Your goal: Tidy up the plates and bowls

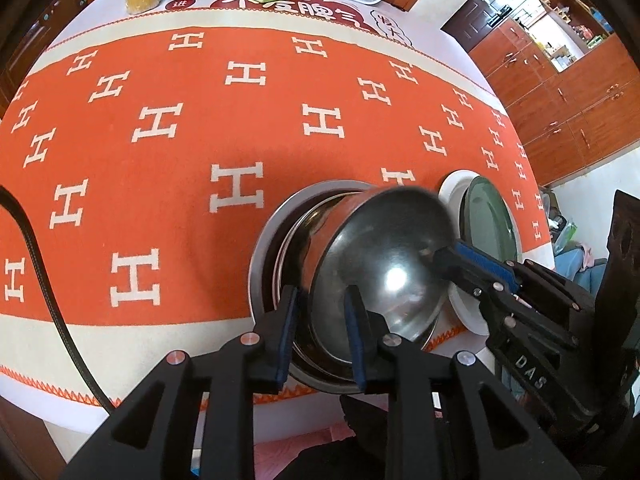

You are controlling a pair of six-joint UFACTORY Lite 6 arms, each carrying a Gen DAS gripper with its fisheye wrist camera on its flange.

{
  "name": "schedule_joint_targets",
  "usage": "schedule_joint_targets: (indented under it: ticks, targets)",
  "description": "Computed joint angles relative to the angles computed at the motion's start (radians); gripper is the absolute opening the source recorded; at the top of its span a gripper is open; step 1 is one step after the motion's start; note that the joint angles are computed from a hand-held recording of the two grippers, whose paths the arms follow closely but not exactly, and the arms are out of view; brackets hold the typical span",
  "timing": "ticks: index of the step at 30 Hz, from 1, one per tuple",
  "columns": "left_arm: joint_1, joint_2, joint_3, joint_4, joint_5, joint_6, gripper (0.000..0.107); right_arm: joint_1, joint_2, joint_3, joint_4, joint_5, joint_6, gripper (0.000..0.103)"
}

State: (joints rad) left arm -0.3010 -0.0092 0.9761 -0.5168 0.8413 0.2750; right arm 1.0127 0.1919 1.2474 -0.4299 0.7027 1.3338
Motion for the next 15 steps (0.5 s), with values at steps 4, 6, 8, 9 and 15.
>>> schedule_joint_targets:
  ticks: [4,6,8,9,15]
  targets:
    - [0.018,-0.003,0.002,-0.009,0.001,0.028,0.024,-0.02,-0.029,-0.04,0.017,-0.034,0.023,0.015]
    - [0.025,-0.002,0.003,-0.015,0.005,0.042,0.024,-0.029,-0.035,-0.054,0.03,-0.044,0.027,0.015]
    - [0.031,0.0,0.004,-0.021,0.007,0.058,0.024,-0.037,-0.038,-0.063,0.046,-0.055,0.028,0.017]
    - [0.032,0.0,0.006,-0.022,0.007,0.061,0.024,-0.041,-0.039,-0.068,0.053,-0.059,0.03,0.023]
    - [0.048,0.02,0.019,-0.045,0.018,0.113,0.025,-0.066,-0.067,-0.124,0.074,-0.097,0.072,0.038]
